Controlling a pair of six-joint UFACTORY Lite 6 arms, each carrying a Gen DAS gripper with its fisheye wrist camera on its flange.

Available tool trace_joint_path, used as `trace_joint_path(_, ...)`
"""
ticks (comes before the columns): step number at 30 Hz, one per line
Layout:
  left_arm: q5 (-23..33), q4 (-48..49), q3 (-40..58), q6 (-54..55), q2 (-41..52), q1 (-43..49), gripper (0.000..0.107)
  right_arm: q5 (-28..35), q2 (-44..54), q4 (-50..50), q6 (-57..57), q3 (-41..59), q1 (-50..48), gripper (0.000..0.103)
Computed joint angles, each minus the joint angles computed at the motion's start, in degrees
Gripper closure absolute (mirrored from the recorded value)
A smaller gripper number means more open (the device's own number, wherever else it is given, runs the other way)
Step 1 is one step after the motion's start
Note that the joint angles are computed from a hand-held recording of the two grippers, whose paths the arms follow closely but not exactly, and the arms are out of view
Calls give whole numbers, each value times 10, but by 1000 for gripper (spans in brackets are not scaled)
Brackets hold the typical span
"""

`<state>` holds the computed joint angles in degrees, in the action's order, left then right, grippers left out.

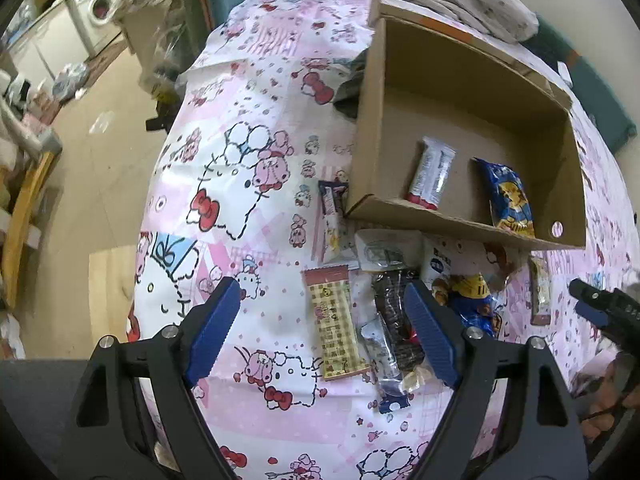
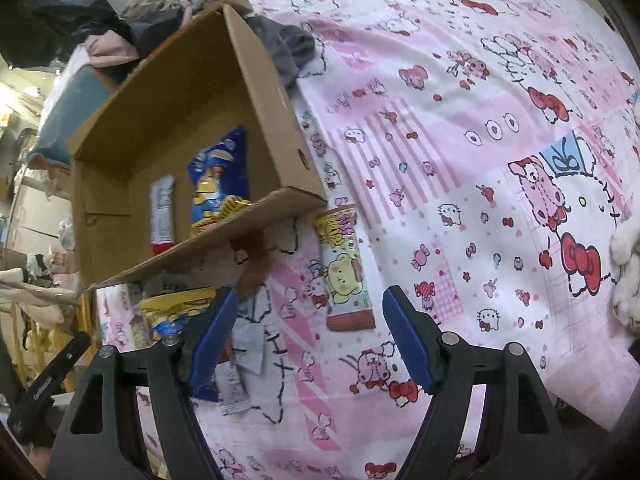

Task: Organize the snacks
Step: 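Withdraw both tools from the box back toward the snack pile, then grasp the checkered biscuit bar with left tool while right tool grasps the yellow bear stick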

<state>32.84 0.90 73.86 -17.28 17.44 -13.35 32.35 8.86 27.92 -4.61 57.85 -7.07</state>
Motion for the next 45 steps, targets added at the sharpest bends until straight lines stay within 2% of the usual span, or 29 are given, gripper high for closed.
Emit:
trace_joint_path(7,12,-41,22,26,27,18,25,1,127,-104,86,94,48,26)
trace_joint_path(14,20,-36,33,25,36,10,25,-2,191,-244,199,128,105,31)
trace_joint_path(17,19,-36,32,24,35,10,25,0,188,-287,222,127,121,49)
trace_joint_path(18,18,-35,32,24,36,10,25,-2,185,-284,218,124,121,66)
trace_joint_path(19,18,-33,32,22,36,9,25,-2,181,-271,201,121,118,75)
trace_joint_path(28,16,-34,34,19,36,7,25,-12,105,-110,30,38,61,75)
trace_joint_path(38,8,-38,14,27,11,16,25,74,-96,123,-191,-96,-17,75)
trace_joint_path(41,0,-29,2,22,2,18,25,92,-137,158,-217,-98,-20,75)
trace_joint_path(44,-5,-22,-5,15,2,25,25,103,-143,216,-253,-105,-20,75)
trace_joint_path(45,-9,-21,-9,12,2,29,25,90,-127,228,-256,-101,-7,75)
